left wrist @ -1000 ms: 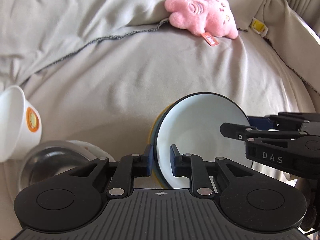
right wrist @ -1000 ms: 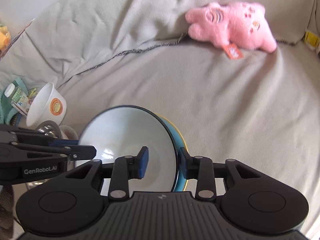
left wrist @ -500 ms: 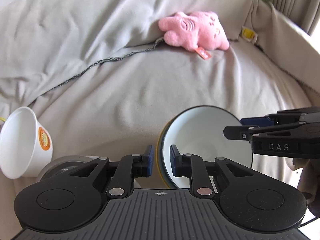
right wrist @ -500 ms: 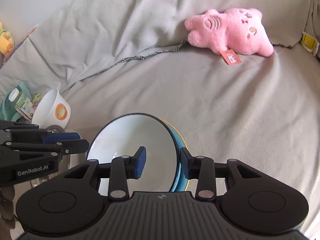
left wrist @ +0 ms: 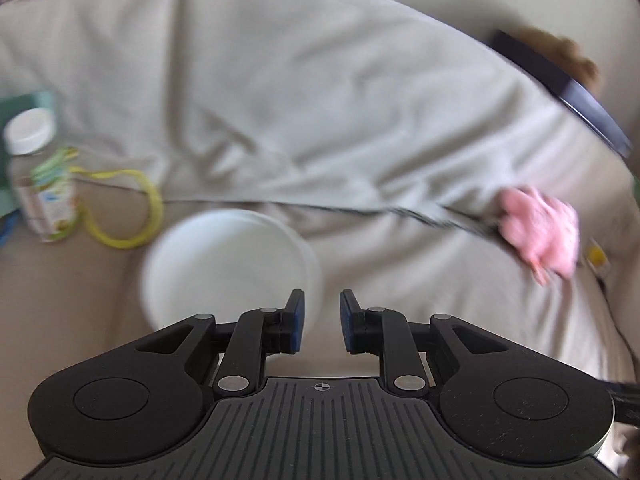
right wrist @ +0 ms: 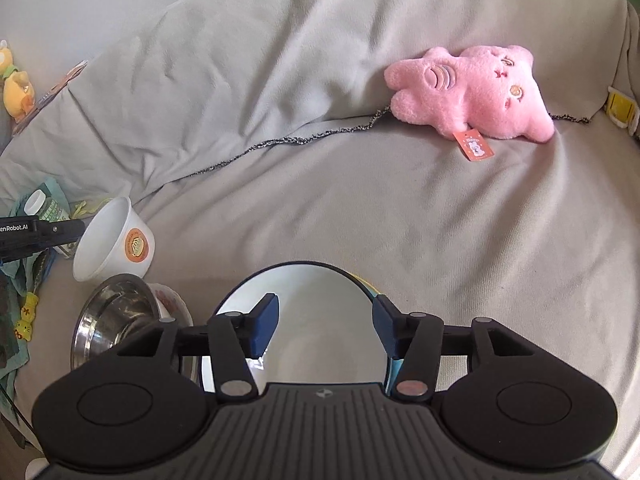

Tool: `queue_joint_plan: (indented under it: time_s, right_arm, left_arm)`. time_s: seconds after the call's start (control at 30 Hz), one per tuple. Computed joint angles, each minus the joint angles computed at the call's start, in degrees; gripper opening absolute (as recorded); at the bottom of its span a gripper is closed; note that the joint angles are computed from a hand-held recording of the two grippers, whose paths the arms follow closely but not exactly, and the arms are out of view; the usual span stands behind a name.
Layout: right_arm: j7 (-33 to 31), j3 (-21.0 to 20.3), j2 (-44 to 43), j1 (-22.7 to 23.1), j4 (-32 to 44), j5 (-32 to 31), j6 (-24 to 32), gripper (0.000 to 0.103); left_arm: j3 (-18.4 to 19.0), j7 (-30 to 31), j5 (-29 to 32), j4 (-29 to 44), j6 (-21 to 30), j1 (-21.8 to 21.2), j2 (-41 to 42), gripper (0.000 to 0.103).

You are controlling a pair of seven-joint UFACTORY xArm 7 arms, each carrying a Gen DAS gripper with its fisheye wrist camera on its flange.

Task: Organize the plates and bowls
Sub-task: 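Reach the right gripper to the orange-logo white bowl rim and close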

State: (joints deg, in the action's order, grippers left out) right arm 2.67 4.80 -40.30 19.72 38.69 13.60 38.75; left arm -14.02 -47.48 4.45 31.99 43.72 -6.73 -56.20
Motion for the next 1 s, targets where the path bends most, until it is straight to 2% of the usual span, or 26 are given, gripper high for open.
queue_joint_plan:
  time_s: [0.07, 0.13, 0.27, 0.33, 0.5, 0.6, 0.7, 0.83, 0.9, 0.97, 1.0]
  right_arm:
    - [0.93, 0.97, 1.26, 0.00, 1.00, -0.13, -0.70, 0.056]
    - [1.75, 2.02, 2.92, 0.25, 2.37, -0.55, -1.03, 0.056]
    - [3.27, 4.45, 6.30, 0.96, 5.34, -2.31, -1.51, 0.058]
    - [4.42, 6.16, 9.00, 1.13, 7.65, -3.81, -2.14, 0.062]
    - [8.31, 9.50, 18.93, 2.85, 16.50, -6.20, -3.02, 0.065]
    - [10.38, 10.70, 26.03, 4.93, 22.90, -6.36, -3.29, 0.067]
    - [15.43, 12.85, 33.72, 6.54, 29.34, -10.33, -3.09, 0.069]
    - [25.99, 13.40, 45.06, 10.68, 38.11, -20.52, -2.05, 0.069]
    - [28.11, 12.26, 49.97, 13.05, 42.08, -21.98, -0.30, 0.068]
    - [28.64, 11.31, 53.33, 14.47, 44.71, -20.59, 1.41, 0.065]
    - [27.31, 11.40, 54.44, 14.43, 45.40, -18.07, 2.12, 0.050]
  left_arm:
    - [1.21, -0.15, 1.37, -2.58, 0.98, 2.10, -2.80, 0.021]
    - [4.08, 1.47, 1.47, -5.37, 0.82, 2.73, -5.05, 0.021]
    - [7.87, 4.31, -0.97, -9.54, -0.39, 2.49, -8.51, 0.022]
    - [9.46, 6.31, -2.53, -11.50, -1.21, 1.67, -10.96, 0.022]
    - [11.25, 10.40, -4.76, -13.95, -3.42, 2.56, -13.71, 0.022]
    - [9.54, 11.04, -2.88, -14.42, -4.09, 6.82, -13.32, 0.023]
    - [8.78, 11.93, -0.99, -15.65, -7.39, 9.57, -11.58, 0.023]
    - [11.99, 13.74, -3.13, -17.13, -12.53, 8.87, -6.39, 0.024]
    - [12.45, 14.75, -3.91, -17.42, -14.30, 8.52, -3.50, 0.024]
    - [12.03, 15.27, -4.21, -17.62, -15.69, 8.64, -1.27, 0.024]
    - [12.30, 15.73, -4.62, -17.57, -16.00, 8.22, -0.59, 0.024]
